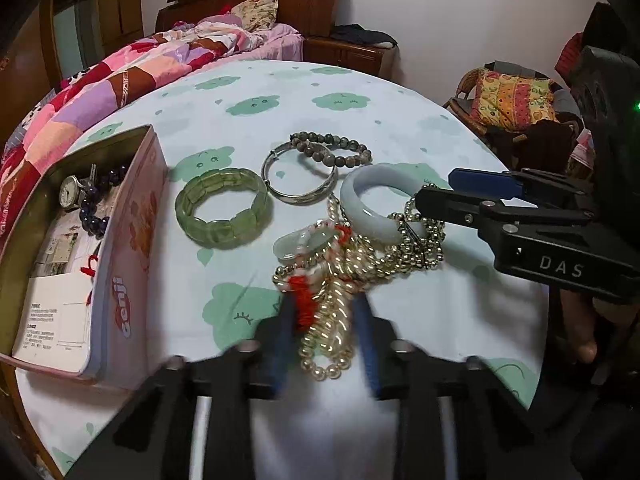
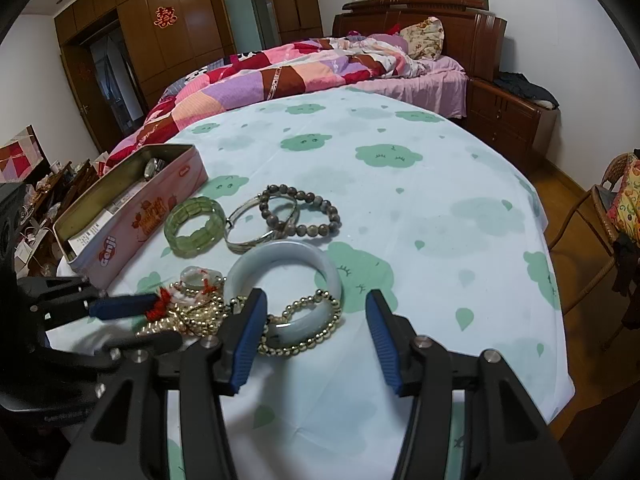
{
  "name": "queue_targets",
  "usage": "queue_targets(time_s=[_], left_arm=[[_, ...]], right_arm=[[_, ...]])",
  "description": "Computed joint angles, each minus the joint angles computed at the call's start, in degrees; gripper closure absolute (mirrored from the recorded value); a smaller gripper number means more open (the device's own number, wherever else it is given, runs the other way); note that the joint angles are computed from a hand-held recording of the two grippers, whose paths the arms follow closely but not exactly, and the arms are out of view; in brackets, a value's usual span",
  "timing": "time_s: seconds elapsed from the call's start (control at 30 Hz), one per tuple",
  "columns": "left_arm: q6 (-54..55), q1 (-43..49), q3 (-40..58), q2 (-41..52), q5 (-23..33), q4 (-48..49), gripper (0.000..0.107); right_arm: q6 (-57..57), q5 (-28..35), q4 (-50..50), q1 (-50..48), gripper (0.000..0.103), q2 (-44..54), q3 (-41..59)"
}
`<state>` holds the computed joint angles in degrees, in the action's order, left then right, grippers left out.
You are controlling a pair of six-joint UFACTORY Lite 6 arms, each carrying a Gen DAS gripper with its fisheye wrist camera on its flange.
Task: Organize jewelry
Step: 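Grasp the pearl necklace with the left tool and lift it, then grasp the white jade bangle with the right tool while the left tool holds the pearls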
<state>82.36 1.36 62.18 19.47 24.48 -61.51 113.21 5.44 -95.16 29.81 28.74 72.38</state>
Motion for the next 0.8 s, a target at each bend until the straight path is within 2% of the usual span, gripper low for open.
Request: queue_targets(time_s=[0.07,0.13,0.23,0.47,0.53,0.57,0.8], left_arm=[[1.52,0.55,-0.54,-0.78,0.53,-1.39,0.093],[3.35,0.91,-1.37,-2.01,0.69,-2.98,0.095],[7.06,2.06,-2.58,-4.6,1.58,-6.54,0.096],[9.36,7.44,-2.35,-11.06,8.09,-10.47,0.096],[8.88,8.23,-1.46,-11.64,9.25,-10.45,0.097],[8.93,8.59,-1.08,-11.8,9.64,-10.77,0.102],[8.88,10.45,1.09,-12.2,11.71,-11.11,0.102]], right_arm=[[-0.03,0.04,-0.08,-0.02,0.048,-0.06,-0.05],[1.13,0.01,-1.21,-0.06,0.048,-0.03,-0.07],[0.87,0.11,-0.77,0.02,0.048,-0.11,-0.13],[2.14,0.55,-1.93,0.02,0.048,-0.64,-0.47],[1.04,0.4,-0.94,-0.09,0.048,-0.68,-0.44],[1.01,0.34,-0.99,-0.2,0.048,-0.72,-0.46],[3.08,0.47,-2.72,-0.44,0.048,-0.63,-0.36]])
